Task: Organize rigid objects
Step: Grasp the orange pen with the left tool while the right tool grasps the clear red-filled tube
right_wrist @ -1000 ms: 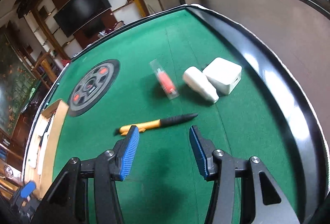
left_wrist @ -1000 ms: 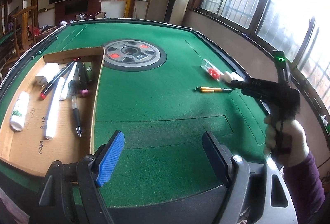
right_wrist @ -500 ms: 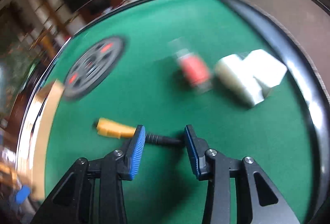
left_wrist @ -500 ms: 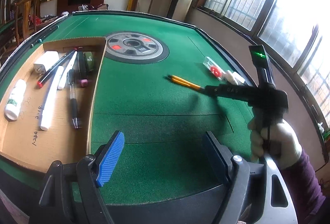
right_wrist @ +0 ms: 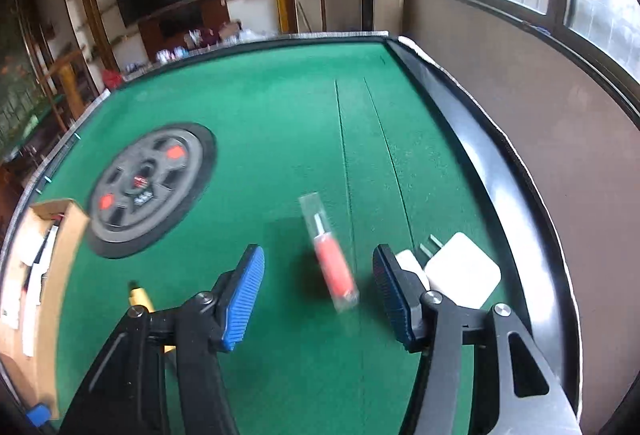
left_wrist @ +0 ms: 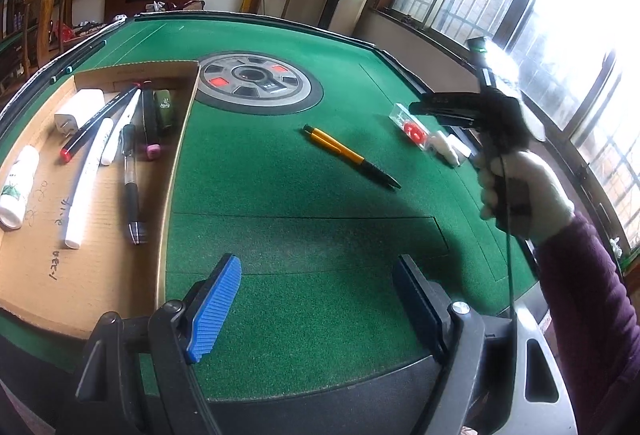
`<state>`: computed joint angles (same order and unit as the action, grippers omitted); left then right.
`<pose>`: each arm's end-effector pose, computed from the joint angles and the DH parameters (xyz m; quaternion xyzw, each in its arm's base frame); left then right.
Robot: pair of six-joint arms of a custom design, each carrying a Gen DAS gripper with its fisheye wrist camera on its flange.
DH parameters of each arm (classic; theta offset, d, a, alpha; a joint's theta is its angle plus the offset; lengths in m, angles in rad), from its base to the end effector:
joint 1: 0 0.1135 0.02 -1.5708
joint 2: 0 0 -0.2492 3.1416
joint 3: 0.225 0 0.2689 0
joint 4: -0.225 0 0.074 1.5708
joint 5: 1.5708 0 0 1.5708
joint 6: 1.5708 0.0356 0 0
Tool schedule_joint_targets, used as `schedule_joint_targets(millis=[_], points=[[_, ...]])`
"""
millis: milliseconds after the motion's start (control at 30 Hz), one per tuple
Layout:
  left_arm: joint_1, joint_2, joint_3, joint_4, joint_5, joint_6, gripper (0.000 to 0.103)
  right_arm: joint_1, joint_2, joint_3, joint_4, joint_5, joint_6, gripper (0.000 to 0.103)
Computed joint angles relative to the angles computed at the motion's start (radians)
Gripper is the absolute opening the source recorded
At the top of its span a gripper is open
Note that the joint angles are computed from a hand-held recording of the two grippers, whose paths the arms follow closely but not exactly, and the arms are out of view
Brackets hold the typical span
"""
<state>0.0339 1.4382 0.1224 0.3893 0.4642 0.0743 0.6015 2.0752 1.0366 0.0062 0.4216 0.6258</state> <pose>0.1752 -0.0100 0.0374 0.0915 0.9215 -0.2012 0.3195 0.3213 0.2029 0.0448 0.0671 0.9419 -0.0151 0.3288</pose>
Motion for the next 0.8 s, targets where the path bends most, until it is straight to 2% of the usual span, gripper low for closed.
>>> schedule_joint_targets(millis=[133, 167, 200, 233, 333, 400, 567, 667, 800], points=[[0.004, -0.013, 0.011, -0.035, 0.007, 0.0, 0.081, -0.037, 0.091, 0.082, -0.037, -0.039, 0.021, 0.055], [0.007, -0.015, 0.022, -0.057, 0.015, 0.002, 0.081, -0.043, 0.107, 0.092, -0.034, -0.052, 0.031, 0.047], [0.005, -0.02, 0.032, -0.076, 0.018, 0.0, 0.081, -0.052, 0.121, 0.095, -0.017, -0.08, 0.036, 0.024], [-0.002, -0.026, 0.047, -0.097, 0.014, -0.009, 0.081, -0.054, 0.14, 0.109, -0.017, -0.113, 0.053, 0.015], [-0.037, -0.009, 0.107, -0.142, 0.004, -0.041, 0.081, -0.044, 0.098, 0.005, 0.094, -0.162, 0.133, 0.013], [-0.096, 0.048, 0.173, -0.151, -0.037, -0.084, 0.081, -0.025, 0.057, -0.108, 0.228, -0.215, 0.192, 0.013], [-0.263, 0.31, 0.384, -0.104, -0.172, -0.209, 0.081, 0.035, 0.036, -0.268, 0.456, -0.198, 0.241, 0.013], [-0.339, 0.485, 0.553, -0.125, -0.258, -0.281, 0.081, 0.016, 0.041, -0.302, 0.534, -0.239, 0.267, 0.013], [-0.418, 0.649, 0.738, -0.17, -0.376, -0.305, 0.081, 0.019, 0.045, -0.289, 0.525, -0.232, 0.259, 0.013]])
